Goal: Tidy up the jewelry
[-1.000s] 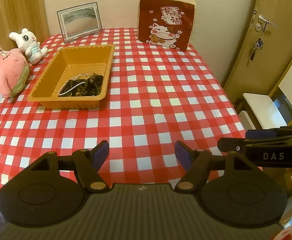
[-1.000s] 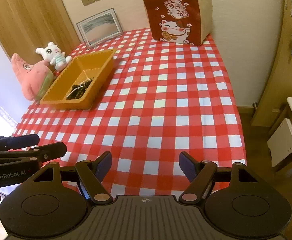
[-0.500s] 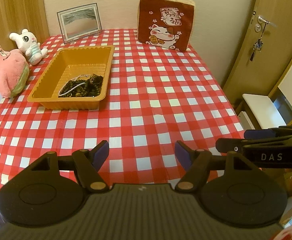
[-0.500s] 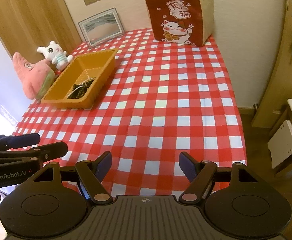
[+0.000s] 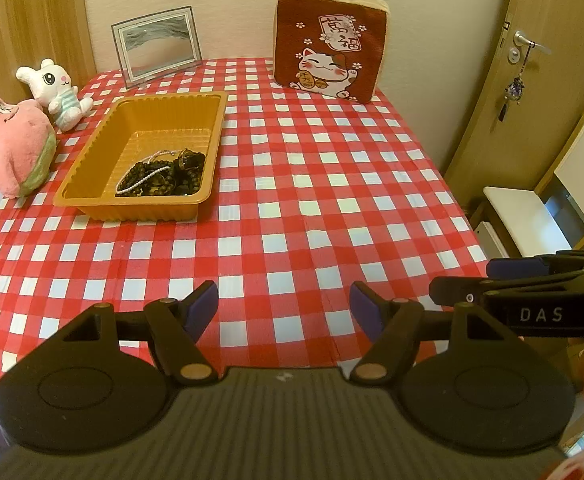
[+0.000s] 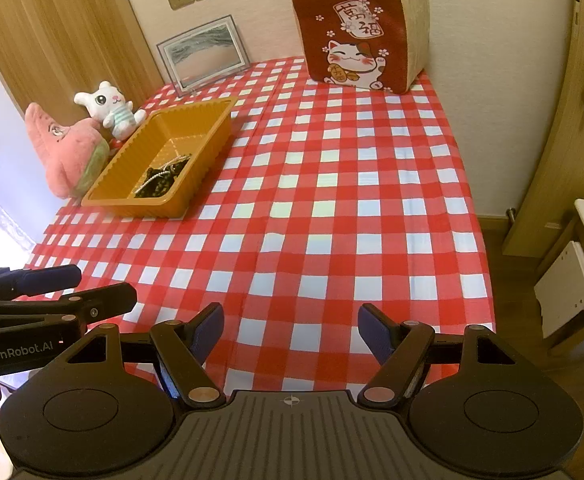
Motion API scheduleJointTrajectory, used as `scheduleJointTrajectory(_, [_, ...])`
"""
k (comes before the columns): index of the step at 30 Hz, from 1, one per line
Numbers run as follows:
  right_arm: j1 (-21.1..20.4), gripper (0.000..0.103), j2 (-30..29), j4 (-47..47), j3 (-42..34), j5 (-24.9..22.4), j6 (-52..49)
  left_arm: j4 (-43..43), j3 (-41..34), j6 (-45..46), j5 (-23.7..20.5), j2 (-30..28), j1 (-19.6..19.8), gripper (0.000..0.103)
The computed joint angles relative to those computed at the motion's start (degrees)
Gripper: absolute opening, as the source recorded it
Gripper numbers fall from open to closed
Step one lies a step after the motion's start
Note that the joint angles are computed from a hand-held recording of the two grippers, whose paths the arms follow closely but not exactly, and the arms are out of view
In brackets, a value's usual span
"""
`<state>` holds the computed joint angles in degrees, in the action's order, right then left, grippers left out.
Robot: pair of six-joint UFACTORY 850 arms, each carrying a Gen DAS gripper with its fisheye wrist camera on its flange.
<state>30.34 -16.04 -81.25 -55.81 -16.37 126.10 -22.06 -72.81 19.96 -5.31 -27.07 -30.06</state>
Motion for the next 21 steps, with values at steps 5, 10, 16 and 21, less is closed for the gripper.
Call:
scheduleJointTrajectory(5, [0.0,0.074,0.0,-0.1,0.0,-0.1,0.2,0.0,-0.1,0.0,0.0,0.0,0.0,0.071])
scheduleJointTrajectory(10, [0.1,0.074,-0.1,-0.1,-0.1,-0.1,0.2,0.4,-0.1,-0.4,-0.1,0.0,0.0,0.071])
scheduleJointTrajectory(16, [0.1,0.074,-0.2,-0.1,-0.2,-0.2,0.2,1.7,-0.2,-1.8,-0.1,0.0,-0.1,0.071])
scheduleJointTrajectory(21, [0.2,0.074,-0.3,0.1,-0.4,-0.3,0.1,0.6,-0.1,-0.6,-0.1,0.0,0.0,0.071])
